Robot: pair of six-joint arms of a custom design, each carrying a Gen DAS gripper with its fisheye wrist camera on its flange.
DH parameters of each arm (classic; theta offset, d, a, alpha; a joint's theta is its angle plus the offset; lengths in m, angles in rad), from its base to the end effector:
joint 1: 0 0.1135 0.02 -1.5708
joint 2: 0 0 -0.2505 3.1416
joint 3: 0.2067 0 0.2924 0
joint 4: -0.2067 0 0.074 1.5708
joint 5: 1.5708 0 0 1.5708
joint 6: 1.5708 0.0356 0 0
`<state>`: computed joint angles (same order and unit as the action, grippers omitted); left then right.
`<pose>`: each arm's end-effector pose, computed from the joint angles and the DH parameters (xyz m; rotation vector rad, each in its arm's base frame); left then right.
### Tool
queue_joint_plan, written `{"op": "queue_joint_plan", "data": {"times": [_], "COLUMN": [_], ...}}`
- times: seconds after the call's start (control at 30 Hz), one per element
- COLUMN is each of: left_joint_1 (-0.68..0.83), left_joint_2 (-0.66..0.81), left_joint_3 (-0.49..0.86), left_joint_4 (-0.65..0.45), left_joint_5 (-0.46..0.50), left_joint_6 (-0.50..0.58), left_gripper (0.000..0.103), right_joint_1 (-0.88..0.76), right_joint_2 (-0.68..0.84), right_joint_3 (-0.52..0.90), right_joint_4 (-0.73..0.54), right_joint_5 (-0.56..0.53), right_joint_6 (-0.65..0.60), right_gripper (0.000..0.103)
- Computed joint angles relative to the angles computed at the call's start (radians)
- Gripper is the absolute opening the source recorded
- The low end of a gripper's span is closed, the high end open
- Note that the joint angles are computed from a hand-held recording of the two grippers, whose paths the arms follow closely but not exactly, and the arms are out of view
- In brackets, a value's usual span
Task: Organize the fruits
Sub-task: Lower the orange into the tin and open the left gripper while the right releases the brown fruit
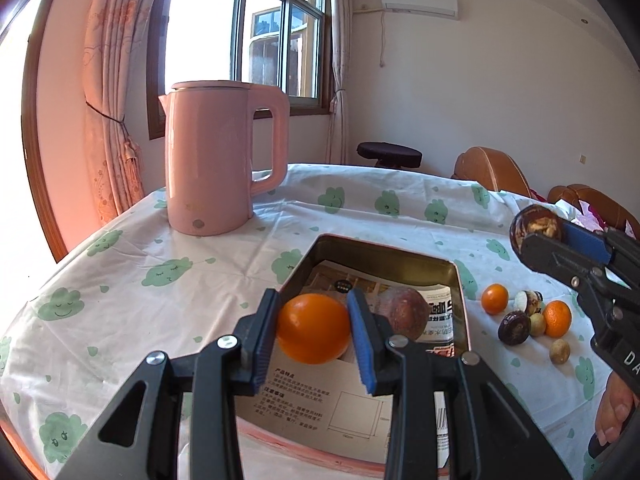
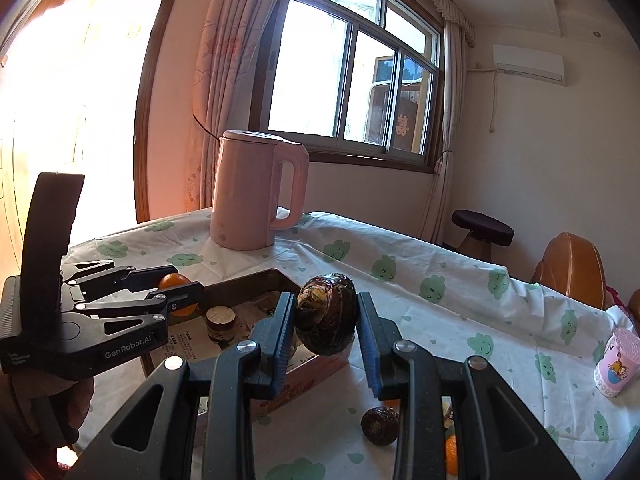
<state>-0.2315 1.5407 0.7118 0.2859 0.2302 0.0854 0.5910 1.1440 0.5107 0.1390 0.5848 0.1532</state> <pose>0.3321 -0.0866 0.1373 0.4691 2.0626 -0.3304 0.2383 0.1362 0.1714 -0.0813 1.9779 -0.1234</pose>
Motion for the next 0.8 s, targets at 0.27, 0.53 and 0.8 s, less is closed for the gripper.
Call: {"op": "queue_joint_plan", "data": {"times": [0.27, 0.53, 0.8], "left_joint_1": [0.01, 0.016, 0.013], "left_joint_2": [0.038, 0.065, 0.074], "left_joint_3": [0.022, 0.048, 0.062], "left_joint_4": [-0.011, -0.037, -0.057], "left_joint_5": [-0.002, -0.001, -0.009], "left_joint_6": [0.015, 0.023, 0.03], "left_gripper": [0.037, 0.037, 0.037], "right_joint_1": [0.021, 0.032, 0.032], "right_joint_2": [0.176, 0.248, 0.301], "right_joint_3": [0.075, 0.099, 0.117], "right_joint_4": [0.052, 0.068, 0.074], "right_joint_5": [-0.039, -0.056, -0.077], "right_joint_6": [0.02, 0.034, 0.037], "right_gripper": [0.033, 0.033, 0.033]}}
